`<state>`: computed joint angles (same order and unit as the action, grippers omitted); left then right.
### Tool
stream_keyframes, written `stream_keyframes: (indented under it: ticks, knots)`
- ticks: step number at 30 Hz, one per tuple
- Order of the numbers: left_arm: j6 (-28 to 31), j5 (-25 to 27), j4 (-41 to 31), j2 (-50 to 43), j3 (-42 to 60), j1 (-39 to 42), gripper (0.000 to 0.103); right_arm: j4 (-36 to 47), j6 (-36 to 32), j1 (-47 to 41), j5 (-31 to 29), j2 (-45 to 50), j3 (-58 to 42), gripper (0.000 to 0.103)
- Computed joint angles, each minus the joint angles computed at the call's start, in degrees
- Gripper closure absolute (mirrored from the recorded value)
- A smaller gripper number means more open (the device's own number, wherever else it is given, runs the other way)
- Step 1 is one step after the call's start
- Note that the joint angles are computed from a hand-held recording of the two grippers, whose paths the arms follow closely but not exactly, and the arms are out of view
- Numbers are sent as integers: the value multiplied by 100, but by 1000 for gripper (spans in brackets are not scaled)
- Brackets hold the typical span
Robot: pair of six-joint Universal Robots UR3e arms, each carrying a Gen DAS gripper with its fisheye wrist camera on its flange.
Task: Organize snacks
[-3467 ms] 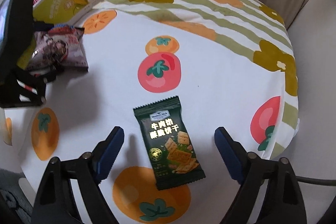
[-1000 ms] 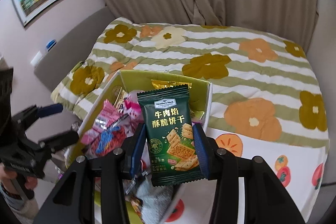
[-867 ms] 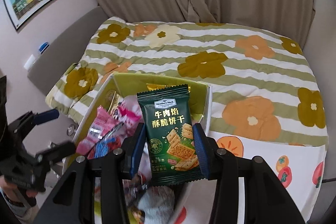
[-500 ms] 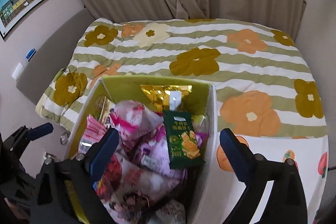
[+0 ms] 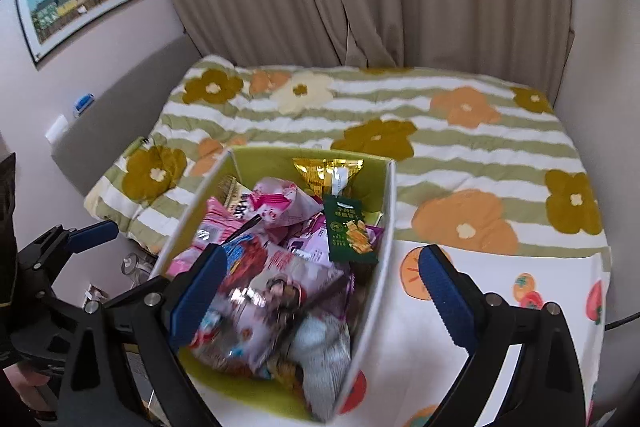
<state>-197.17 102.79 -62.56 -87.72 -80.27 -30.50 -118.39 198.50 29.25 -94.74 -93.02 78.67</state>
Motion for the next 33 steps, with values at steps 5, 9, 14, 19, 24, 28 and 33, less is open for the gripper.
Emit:
stream_keyframes:
  ticks: [5, 9, 14, 19, 24, 28, 33]
  knots:
    - [-836, 843, -464, 77, 352, -1050, 0, 308, 217, 543, -714, -1004, 353, 8]
    - [-1830, 1718, -949, 63, 732, -2134, 0, 818, 768, 1415, -1820, -1641, 476, 8]
    - [-2833, 2648, -1570, -147, 1174, -3208, 0, 1880, 1933, 2600, -3221, -2001, 421, 1]
    - [-3613, 3395, -2310, -587, 1747, -4070, 0, 3554, 3447, 3521, -4157, -2090, 61, 1]
    - [-3913, 3605, -2610, -968, 2186, -4464, 0, 4757, 4708, 4205, -4583, -2073, -269, 1]
    - [-3998, 3687, -2691, -1141, 2416, -4572, 0, 5470, 5374, 4586, -4742, -1995, -513, 1]
    - [-4017, 3732, -2753, -1313, 2677, -4611, 0, 5809, 5712, 4736, -4823, -1976, -627, 1]
